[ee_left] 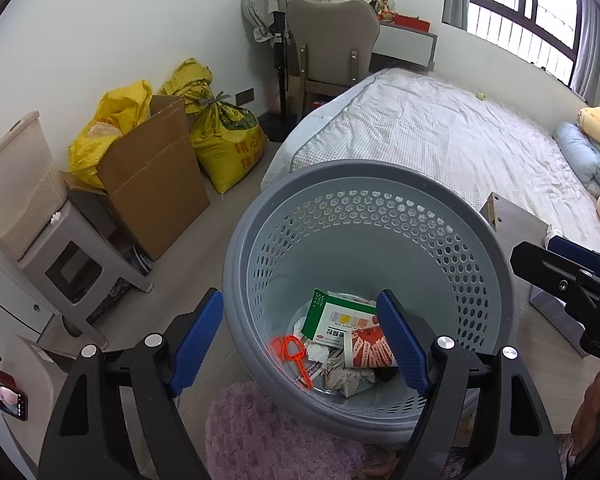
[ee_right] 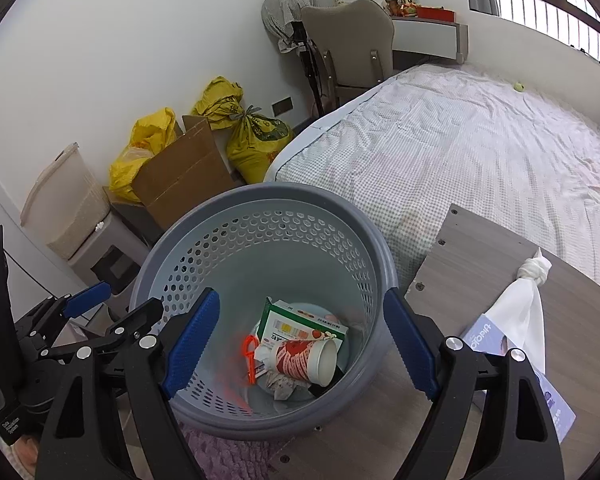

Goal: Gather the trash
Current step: 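Move both tools back from the basket toward the table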

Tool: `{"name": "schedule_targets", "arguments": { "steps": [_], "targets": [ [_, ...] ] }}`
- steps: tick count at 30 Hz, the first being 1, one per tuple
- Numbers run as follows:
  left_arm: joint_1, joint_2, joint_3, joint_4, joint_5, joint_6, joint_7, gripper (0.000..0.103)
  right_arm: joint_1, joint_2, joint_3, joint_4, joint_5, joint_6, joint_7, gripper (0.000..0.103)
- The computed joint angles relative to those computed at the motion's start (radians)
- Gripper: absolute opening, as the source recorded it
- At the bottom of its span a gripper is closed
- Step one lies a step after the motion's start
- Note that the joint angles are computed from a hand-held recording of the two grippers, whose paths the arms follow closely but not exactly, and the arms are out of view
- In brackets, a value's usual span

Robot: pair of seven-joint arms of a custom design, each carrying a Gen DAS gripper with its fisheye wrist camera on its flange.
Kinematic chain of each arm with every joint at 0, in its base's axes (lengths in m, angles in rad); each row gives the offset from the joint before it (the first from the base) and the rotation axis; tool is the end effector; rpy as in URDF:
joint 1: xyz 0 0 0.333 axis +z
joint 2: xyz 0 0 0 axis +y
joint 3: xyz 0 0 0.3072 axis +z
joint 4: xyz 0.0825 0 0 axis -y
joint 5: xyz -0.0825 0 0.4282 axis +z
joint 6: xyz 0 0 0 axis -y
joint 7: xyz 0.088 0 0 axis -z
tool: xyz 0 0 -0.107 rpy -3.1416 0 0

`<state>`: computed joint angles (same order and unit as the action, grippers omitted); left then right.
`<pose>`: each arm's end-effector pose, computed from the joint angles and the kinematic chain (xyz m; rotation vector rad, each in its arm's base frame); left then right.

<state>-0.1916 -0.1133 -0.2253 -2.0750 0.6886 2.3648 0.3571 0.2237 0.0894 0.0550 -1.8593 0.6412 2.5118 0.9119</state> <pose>0.5495 -0.2385 0.4978 -2.0830 1.3991 -0.5164 0.6447 0.1784 0.5054 -2.0805 1.2085 -0.1992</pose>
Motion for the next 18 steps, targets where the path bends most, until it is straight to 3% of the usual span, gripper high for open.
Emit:
{"name": "schedule_targets", "arguments": {
  "steps": [18],
  "targets": [
    [-0.025, -0.027, -0.024, -0.013, 0.016, -0.008, -0.02, 0.083, -0.017, -0.105, -0.022, -0.113, 0.066, 0.027, -0.048, 0.08]
  ]
}}
